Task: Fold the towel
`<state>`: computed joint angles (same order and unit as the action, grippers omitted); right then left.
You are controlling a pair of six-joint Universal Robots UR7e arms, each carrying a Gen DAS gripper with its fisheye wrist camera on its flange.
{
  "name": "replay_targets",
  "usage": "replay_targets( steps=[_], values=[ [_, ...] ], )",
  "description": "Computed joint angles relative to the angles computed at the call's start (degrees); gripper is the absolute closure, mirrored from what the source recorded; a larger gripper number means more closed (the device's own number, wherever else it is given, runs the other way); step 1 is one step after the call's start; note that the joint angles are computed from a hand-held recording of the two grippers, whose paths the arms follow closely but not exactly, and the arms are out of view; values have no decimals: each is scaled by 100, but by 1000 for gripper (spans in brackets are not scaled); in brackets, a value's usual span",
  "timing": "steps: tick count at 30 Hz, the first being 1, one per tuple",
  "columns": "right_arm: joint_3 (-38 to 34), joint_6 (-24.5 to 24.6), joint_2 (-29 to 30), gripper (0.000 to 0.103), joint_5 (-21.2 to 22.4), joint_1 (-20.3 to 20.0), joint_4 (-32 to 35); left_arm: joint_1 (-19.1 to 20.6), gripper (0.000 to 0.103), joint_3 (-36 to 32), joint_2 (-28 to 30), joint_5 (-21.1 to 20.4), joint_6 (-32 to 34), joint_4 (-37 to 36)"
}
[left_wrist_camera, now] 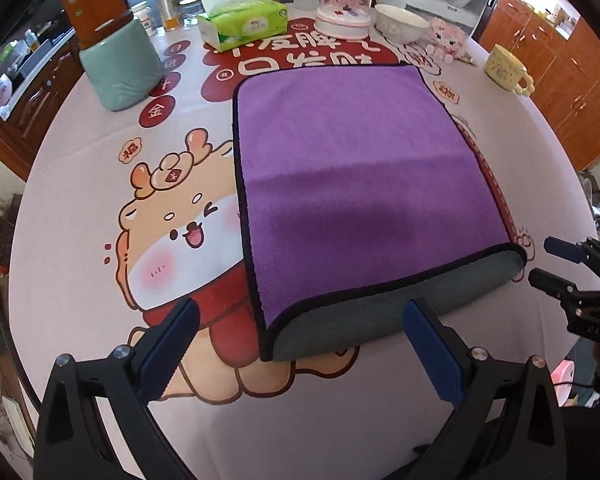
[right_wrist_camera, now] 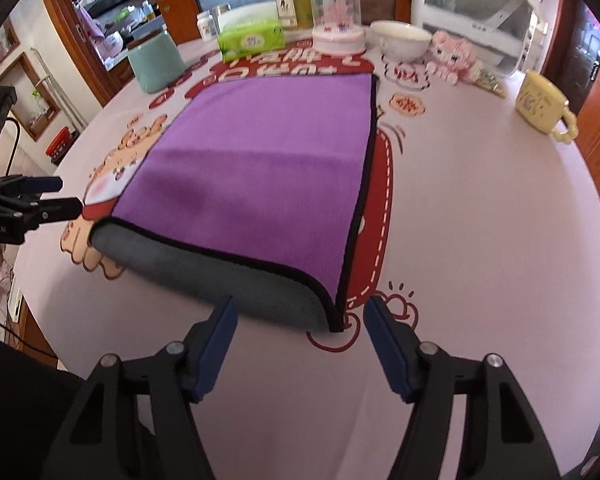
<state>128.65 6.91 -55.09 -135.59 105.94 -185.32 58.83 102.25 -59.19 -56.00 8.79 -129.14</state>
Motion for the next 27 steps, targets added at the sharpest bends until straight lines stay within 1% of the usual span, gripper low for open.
replay_targets(
  steps=[1,4,9,13,15,17,19,20,22,23,25,27],
  values=[
    [3,-34,4,42,44,-49,27,20,3,-28,28,-6,-1,38],
    [1,-177,17,44,201,-193,59,101,6,-147,138,-25,-102,210],
    [-27,-232,26,50,324,-341,154,256,11,-381,310,-71,-300,463],
    [-44,-271,21,53,414,-403,190,368,23,-604,456,-128,-389,695],
    [-64,-303,31,55,447,-426,210,414,25,-687,492,-213,-427,802],
    [-84,-322,40,56,470,-447,240,439,31,-745,529,-268,-453,885],
    [-93,-314,48,57,482,-467,255,467,39,-800,566,-330,-481,977],
    [-100,-309,50,58,493,-475,262,484,40,-827,591,-356,-493,1015],
    [-108,-296,52,60,504,-491,288,499,47,-872,629,-390,-522,1094],
    [-109,-292,50,61,515,-500,296,507,49,-888,647,-399,-540,1121],
    [-108,-287,43,63,552,-520,323,537,56,-936,676,-474,-600,1199],
    [-115,-282,49,65,557,-526,351,569,59,-998,706,-588,-684,1293]
  ],
)
